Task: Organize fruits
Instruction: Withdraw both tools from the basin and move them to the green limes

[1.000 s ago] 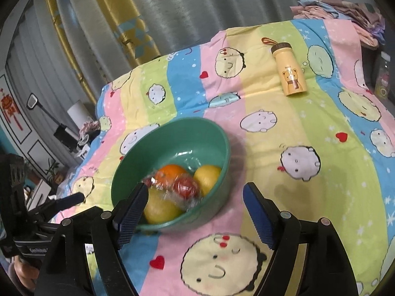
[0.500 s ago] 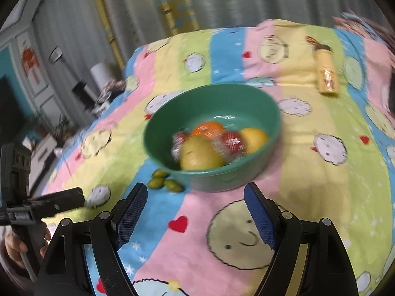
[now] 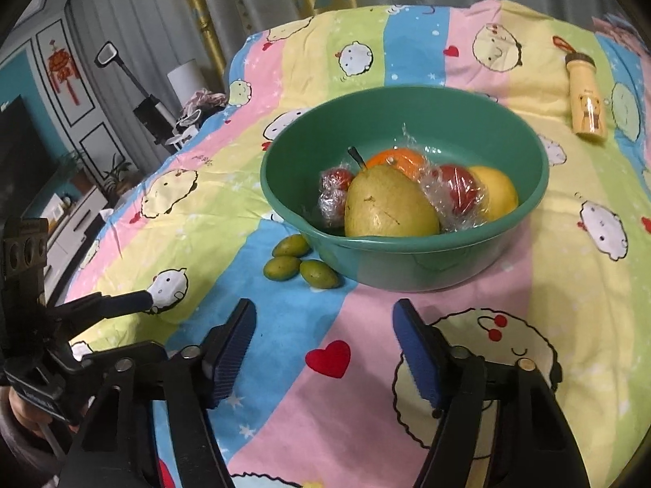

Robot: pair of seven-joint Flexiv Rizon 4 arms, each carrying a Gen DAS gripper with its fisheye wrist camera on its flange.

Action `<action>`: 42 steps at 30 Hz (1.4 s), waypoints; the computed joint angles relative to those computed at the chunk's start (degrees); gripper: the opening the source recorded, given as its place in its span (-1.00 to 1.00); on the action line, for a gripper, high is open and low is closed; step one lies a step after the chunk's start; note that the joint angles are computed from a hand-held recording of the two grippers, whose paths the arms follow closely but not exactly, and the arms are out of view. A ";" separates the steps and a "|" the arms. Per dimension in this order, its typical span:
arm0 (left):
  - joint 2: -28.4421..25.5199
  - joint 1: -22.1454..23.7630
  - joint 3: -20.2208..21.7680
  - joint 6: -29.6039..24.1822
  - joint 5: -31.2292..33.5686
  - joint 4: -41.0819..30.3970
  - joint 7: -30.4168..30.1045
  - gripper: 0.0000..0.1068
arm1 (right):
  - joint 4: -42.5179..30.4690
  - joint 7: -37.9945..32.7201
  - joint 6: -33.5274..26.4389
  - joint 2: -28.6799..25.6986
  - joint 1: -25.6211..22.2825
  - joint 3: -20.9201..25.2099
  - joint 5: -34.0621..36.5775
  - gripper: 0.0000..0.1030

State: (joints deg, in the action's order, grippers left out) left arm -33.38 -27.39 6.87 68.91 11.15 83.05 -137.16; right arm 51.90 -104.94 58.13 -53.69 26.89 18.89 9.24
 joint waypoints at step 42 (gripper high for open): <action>-12.07 4.51 -3.68 -7.17 -8.58 -16.69 21.24 -0.68 | -29.75 3.07 -22.91 -14.60 2.53 -2.16 13.07 -0.44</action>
